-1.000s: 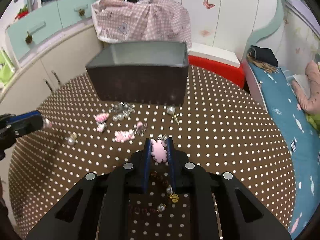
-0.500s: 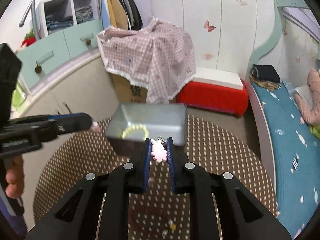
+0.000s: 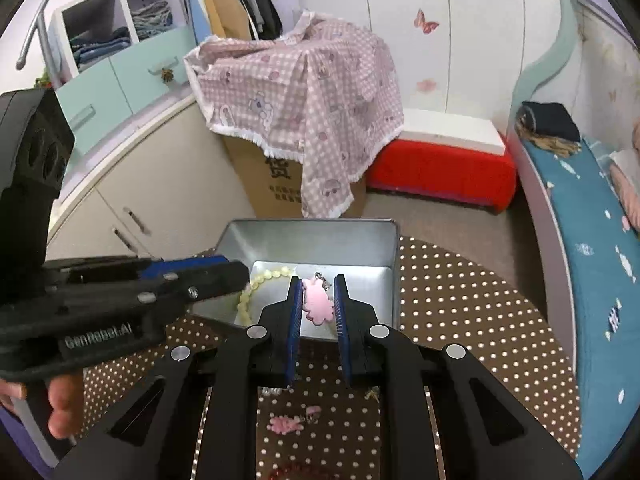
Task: Organize jewelry
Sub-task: 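Carry the pink charm into the metal box and open the right gripper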
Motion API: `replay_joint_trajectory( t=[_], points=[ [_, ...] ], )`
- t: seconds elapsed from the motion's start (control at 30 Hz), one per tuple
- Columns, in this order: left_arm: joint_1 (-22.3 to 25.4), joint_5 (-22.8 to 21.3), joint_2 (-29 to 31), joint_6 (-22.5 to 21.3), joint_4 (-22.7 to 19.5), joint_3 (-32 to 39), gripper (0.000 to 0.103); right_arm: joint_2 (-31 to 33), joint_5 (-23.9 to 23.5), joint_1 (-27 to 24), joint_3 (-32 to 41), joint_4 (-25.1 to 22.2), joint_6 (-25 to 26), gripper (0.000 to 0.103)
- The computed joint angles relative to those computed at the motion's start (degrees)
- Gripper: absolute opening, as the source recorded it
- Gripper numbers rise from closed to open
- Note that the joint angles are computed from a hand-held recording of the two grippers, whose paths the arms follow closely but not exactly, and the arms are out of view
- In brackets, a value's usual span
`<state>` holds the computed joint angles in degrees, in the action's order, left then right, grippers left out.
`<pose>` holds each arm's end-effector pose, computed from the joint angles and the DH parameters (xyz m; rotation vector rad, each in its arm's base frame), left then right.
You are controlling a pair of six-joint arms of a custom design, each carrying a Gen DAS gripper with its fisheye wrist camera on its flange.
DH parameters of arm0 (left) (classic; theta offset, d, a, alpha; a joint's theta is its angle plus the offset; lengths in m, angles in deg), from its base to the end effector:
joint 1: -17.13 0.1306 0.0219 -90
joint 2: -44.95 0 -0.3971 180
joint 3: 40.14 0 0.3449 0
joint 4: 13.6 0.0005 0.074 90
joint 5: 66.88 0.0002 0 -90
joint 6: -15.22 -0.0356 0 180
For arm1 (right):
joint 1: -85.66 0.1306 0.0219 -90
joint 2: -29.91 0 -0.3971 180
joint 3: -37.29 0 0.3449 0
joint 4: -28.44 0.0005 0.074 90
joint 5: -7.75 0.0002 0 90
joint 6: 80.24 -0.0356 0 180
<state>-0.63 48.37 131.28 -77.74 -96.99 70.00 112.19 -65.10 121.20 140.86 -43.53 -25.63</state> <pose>0.3434 -0.1265 0.5744 0.6221 2.5244 -0.6673 0.2979 0.1993 0.5656 0.1266 2.4094 0.2035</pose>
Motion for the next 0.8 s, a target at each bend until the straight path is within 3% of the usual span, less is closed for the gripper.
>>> replay_joint_trajectory(
  t=[0.43,0.53,0.8],
  points=[
    [-0.84,-0.45,-0.25,-0.13,0.23,-1.59,0.017,0.45,-3.03,-1.48,-2.15,0.64,-0.25,0.016],
    [-0.91,-1.39,-0.62,0.29,0.89,-2.11,0.027,0.48,-3.49,-1.82,-2.33,0.88,-0.35,0.017],
    [-0.33,-0.39,-1.73,0.40,0.76,-2.30,0.031,-0.13,-3.23,-1.50,-2.46,1.03,-1.51,0.018]
  ],
)
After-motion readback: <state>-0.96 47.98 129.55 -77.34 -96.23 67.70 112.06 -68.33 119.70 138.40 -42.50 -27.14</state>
